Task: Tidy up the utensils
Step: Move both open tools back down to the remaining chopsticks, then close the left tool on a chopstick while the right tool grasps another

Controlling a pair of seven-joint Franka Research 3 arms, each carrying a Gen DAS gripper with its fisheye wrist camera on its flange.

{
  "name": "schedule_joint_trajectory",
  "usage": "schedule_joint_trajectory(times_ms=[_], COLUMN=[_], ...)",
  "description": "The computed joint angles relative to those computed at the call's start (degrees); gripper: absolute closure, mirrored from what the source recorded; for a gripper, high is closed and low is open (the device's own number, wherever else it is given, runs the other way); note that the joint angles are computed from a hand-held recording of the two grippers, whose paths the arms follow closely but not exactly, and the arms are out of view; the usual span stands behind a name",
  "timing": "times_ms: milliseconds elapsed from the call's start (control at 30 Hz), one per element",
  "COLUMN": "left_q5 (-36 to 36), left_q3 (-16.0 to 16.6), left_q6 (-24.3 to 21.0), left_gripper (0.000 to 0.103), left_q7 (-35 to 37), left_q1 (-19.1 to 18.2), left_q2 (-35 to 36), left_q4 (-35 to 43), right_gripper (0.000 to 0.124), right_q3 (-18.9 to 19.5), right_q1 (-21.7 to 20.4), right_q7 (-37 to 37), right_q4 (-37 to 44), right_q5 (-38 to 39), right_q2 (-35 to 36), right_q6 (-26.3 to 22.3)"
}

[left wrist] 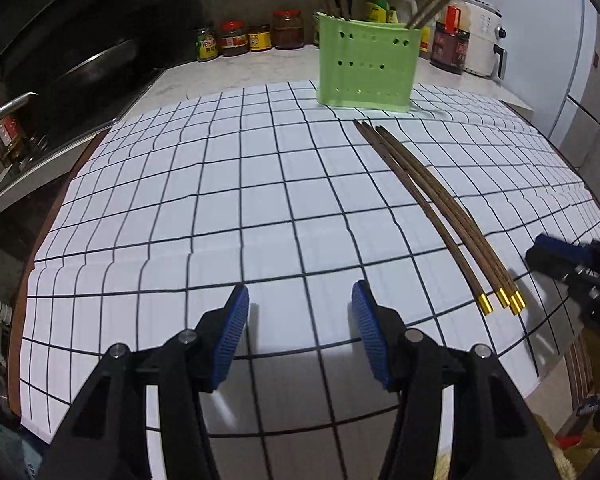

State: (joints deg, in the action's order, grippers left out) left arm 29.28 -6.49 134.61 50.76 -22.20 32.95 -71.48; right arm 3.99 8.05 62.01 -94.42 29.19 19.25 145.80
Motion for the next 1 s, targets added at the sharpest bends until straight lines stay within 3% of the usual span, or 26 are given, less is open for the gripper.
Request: schedule_joint_trajectory(times_ms=[300, 533, 667, 867, 1000], left_q5=[-2.17, -2.79, -4.12, -12.22, -14.9], left_q3=[-0.41, -0.3, -1.2, -6.32, -5.99], left_q6=[-0.44, -0.23, 0.73, 3.94, 1.17], left_gripper=[0.049, 0.049, 0.049, 0.05, 0.051], left_q7=[1.69, 1.73, 3.1, 12.9, 16.08], left_q1=[0.88, 1.15, 1.66, 3.6, 1.59], left_q2=[1.53, 1.43, 1.36, 4.09, 8.16], left_q4=[1.29, 1.14, 0.94, 3.66, 10.17], right_gripper=[0.107, 0.108, 0.117, 0.117, 0.117], right_q3=[-0.47, -0.98, -0.88, -1.57, -2.07], right_q1=[0.99, 1.72, 1.29, 0.1, -0.67], right_q7=[2.3, 3.29, 2.85, 4.4, 5.28], right_q4=[3.11, 4.64, 3.92, 0.95, -1.74], right_q5=[-2.89, -6.44, -6.88, -5.85, -5.51], right_q2=[2.88, 4.32, 3.92, 2.05, 0.39], right_q6=[-2.62, -1.93, -1.17, -0.09, 1.28])
